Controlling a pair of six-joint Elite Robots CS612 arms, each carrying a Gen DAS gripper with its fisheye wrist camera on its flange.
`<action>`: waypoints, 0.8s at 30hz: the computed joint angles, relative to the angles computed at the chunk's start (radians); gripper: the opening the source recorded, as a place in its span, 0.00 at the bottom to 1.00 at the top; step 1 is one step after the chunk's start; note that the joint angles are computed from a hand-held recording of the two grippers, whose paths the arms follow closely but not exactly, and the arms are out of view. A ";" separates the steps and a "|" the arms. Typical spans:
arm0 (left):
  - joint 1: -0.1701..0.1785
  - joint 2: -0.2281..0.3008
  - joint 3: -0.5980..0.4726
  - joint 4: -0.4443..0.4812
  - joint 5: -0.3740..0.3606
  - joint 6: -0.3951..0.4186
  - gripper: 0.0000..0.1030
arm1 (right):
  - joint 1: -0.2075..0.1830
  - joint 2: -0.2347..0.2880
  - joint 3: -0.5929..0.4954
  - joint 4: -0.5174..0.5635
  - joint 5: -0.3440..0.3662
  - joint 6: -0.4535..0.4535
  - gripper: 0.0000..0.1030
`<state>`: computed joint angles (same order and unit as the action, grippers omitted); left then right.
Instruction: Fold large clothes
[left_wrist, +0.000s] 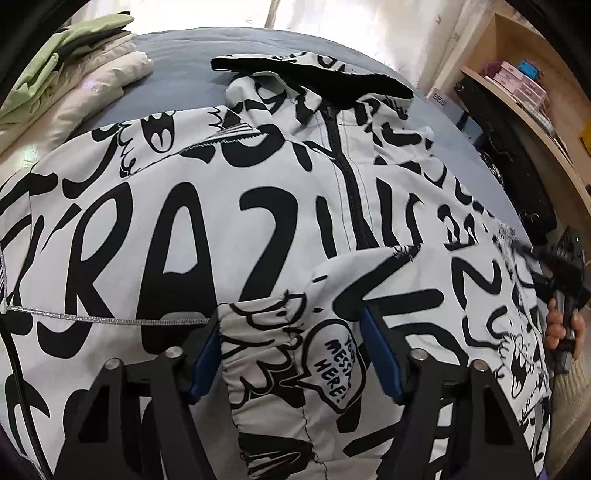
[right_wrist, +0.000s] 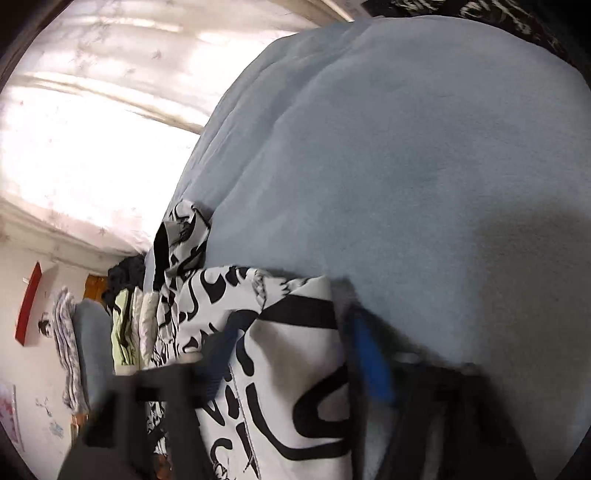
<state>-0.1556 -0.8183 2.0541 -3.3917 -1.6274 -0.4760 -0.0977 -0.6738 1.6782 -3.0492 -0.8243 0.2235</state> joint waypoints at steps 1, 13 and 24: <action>0.003 -0.001 -0.002 0.004 -0.002 -0.010 0.55 | 0.008 -0.004 0.002 -0.011 -0.031 -0.009 0.19; -0.076 0.013 -0.013 -0.033 0.229 0.020 0.32 | 0.130 -0.057 0.063 -0.247 -0.588 -0.163 0.08; -0.083 -0.034 0.016 0.040 0.320 0.030 0.38 | 0.126 -0.117 0.069 -0.083 -0.646 -0.091 0.25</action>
<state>-0.2383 -0.8524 2.0700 -3.3512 -1.3072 -0.4460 0.0283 -0.7903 1.7470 -3.1327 -1.4706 0.1328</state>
